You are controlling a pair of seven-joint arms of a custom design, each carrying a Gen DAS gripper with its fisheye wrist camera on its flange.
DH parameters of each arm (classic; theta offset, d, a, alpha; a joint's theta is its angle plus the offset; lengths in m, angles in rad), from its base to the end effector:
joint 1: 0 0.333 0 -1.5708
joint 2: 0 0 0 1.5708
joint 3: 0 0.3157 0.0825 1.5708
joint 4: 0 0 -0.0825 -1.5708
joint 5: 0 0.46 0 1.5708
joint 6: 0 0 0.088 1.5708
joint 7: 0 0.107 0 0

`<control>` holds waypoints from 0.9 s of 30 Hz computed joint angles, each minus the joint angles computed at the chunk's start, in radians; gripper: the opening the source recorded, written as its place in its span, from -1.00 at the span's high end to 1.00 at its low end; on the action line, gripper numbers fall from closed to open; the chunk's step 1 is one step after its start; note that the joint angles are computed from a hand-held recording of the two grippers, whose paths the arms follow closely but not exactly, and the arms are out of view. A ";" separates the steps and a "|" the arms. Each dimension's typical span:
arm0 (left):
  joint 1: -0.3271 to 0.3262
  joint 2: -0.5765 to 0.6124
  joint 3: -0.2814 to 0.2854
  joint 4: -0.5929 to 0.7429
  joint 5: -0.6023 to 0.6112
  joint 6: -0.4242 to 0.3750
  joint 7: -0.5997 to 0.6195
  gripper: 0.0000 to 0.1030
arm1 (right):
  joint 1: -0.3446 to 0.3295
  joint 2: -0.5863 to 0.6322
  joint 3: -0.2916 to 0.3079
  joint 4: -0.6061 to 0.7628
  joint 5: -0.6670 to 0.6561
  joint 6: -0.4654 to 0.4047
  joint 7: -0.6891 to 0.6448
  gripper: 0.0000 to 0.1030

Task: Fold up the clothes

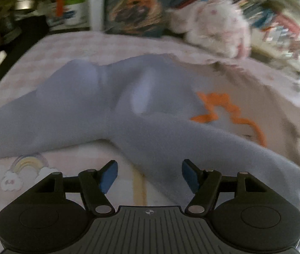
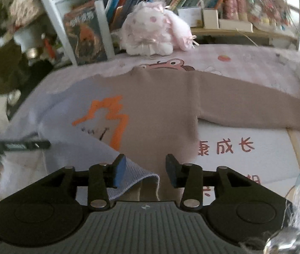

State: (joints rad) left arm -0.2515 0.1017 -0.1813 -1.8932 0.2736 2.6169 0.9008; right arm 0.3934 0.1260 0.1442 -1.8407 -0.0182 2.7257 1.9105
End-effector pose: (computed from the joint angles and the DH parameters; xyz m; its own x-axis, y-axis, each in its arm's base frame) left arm 0.6349 -0.2962 0.4894 -0.0040 -0.9858 0.1677 -0.8089 -0.0954 -0.5801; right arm 0.6159 0.3631 0.5184 0.2808 -0.9316 -0.2308 -0.7575 -0.0674 -0.6494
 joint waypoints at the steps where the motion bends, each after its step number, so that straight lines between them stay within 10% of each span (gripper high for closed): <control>1: 0.006 -0.004 -0.012 -0.004 -0.054 0.010 0.071 -0.32 | 0.006 0.005 -0.007 0.009 -0.033 -0.025 0.027 0.24; 9: -0.035 -0.026 -0.062 -0.030 -0.187 0.077 0.352 -0.33 | -0.001 0.030 -0.032 0.034 -0.134 -0.156 0.190 0.28; 20: -0.198 0.106 -0.049 0.167 0.052 -0.102 0.313 -0.26 | -0.059 0.036 0.010 0.022 0.117 -0.150 -0.178 0.28; 27: -0.280 0.128 -0.009 0.208 0.338 -0.260 0.092 0.91 | -0.081 0.025 0.014 0.012 0.268 -0.159 -0.352 0.32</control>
State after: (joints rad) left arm -0.5315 0.2293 -0.1903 -1.6850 0.6113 2.3569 0.9933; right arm 0.3123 0.1513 0.1584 -1.8289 0.2499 2.5666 1.5583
